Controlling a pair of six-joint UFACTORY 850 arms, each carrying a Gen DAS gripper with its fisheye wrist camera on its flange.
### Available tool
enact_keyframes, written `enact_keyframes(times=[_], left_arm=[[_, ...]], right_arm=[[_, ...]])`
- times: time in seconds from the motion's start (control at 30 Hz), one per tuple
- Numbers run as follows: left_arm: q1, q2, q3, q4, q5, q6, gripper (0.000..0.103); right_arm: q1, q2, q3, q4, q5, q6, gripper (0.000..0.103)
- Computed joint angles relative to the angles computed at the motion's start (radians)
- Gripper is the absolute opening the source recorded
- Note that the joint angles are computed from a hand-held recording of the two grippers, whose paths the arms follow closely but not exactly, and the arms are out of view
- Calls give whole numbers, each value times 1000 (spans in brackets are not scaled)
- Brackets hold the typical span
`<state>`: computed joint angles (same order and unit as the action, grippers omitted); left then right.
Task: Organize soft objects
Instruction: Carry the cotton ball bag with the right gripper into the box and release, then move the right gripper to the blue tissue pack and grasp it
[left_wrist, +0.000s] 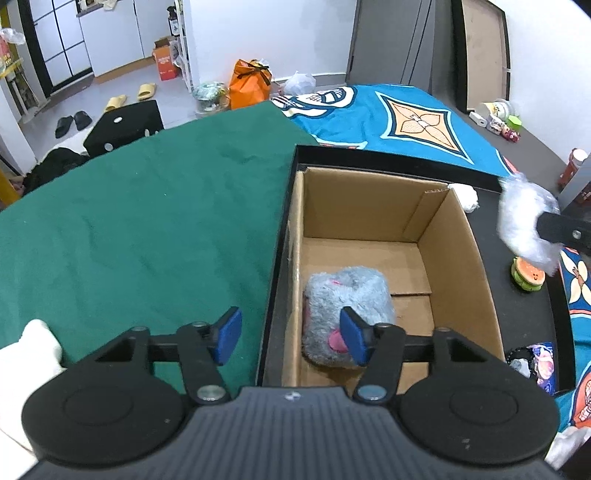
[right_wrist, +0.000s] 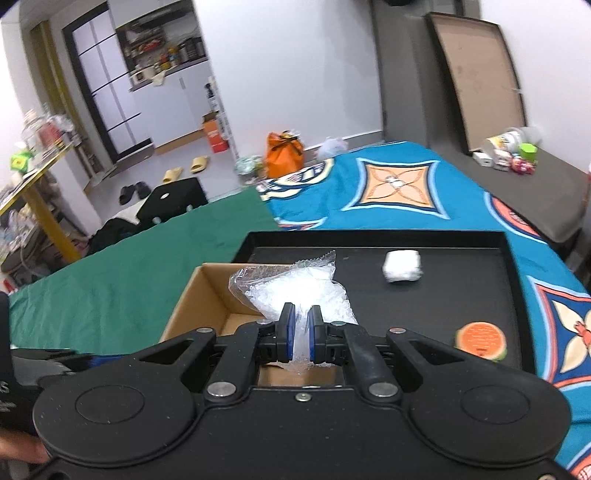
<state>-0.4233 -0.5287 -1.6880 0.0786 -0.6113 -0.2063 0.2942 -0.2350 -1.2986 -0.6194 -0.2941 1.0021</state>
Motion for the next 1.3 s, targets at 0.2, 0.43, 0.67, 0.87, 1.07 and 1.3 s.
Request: enact_keyframes(times=[0.2, 0.43, 0.67, 0.87, 1.07, 1.3], left_arm=[[14, 0, 19, -76, 10, 50, 31], [39, 2, 42, -188, 22, 121, 12], [51, 11, 64, -247, 54, 171, 9], [66, 11, 68, -288, 55, 193, 9], [68, 14, 71, -304, 55, 205, 9], [59, 13, 56, -242, 26, 161, 12]], right_arm=[[28, -46, -60, 114, -6, -148, 7], [52, -101, -131, 195, -27, -257, 7], [62, -151, -195, 340, -19, -388, 19], [64, -144, -184, 352, -63, -373, 31], [62, -98, -127, 301, -81, -310, 33], [67, -33, -49, 129, -86, -120, 44]])
